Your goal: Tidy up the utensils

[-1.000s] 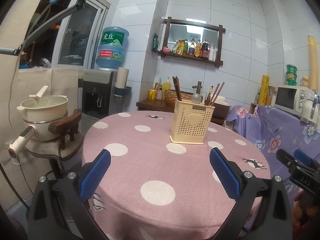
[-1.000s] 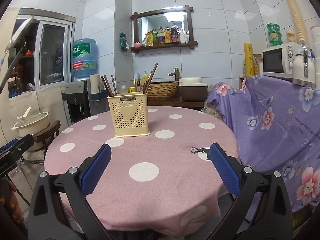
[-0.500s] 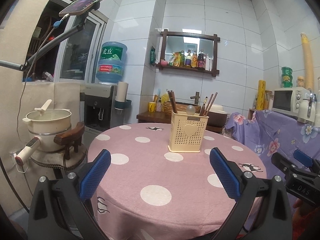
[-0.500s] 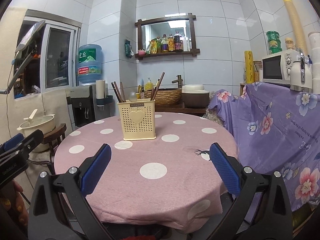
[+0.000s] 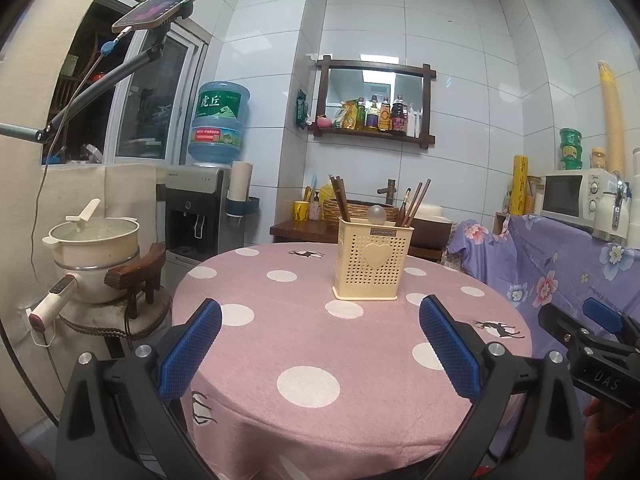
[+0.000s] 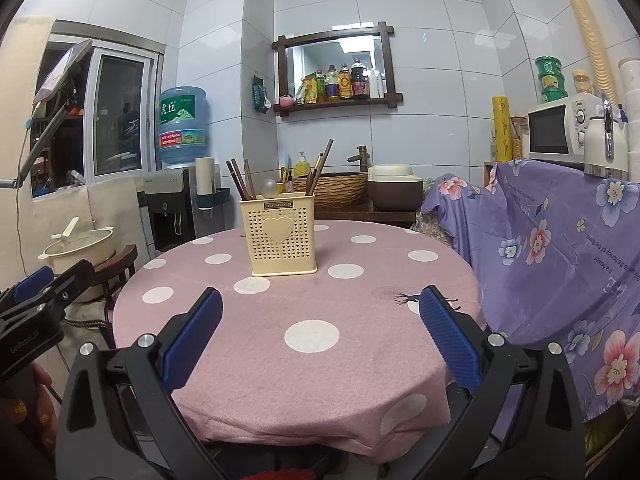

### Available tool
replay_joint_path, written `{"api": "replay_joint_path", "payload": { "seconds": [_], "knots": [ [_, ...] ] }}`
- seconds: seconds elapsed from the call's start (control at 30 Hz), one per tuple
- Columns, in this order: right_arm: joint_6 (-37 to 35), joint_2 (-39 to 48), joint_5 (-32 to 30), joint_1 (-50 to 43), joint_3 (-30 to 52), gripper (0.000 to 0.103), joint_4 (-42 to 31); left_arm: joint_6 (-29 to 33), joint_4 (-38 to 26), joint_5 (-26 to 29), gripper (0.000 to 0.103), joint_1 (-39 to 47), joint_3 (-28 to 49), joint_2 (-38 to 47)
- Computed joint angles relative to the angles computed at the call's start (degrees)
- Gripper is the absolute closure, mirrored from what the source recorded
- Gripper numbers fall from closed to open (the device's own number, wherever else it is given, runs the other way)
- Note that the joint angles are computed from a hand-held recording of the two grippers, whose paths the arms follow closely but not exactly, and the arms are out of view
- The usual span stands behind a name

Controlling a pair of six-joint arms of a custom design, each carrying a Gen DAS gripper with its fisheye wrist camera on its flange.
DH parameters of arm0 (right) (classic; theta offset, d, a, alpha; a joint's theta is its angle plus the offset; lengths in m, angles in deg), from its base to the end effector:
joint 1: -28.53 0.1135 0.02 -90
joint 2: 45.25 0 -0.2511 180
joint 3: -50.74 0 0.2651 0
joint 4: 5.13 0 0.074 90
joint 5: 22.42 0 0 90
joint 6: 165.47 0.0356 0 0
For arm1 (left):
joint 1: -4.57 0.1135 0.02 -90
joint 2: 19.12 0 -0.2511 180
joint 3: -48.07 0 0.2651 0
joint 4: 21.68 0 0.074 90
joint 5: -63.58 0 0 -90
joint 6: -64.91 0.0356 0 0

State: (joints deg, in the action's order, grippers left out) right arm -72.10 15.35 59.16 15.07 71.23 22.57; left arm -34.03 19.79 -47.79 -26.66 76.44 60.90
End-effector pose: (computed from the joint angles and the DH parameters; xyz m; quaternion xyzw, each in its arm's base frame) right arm 0.2017 -0.0429 0.1380 0.0682 0.7757 0.0020 0.6275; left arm 0.2174 -0.1167 0.1340 0.0290 0.7625 -0.0829 0.6410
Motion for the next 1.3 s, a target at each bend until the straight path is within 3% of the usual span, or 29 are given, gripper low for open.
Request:
{"api": "replay_joint_path", "payload": {
  "seconds": [1.3],
  "knots": [
    [-0.3,0.0,-0.8,-0.3,-0.4,0.006,0.2,-1.4,-3.1,1.9,0.005,1.4,0.3,-1.3]
  ]
}}
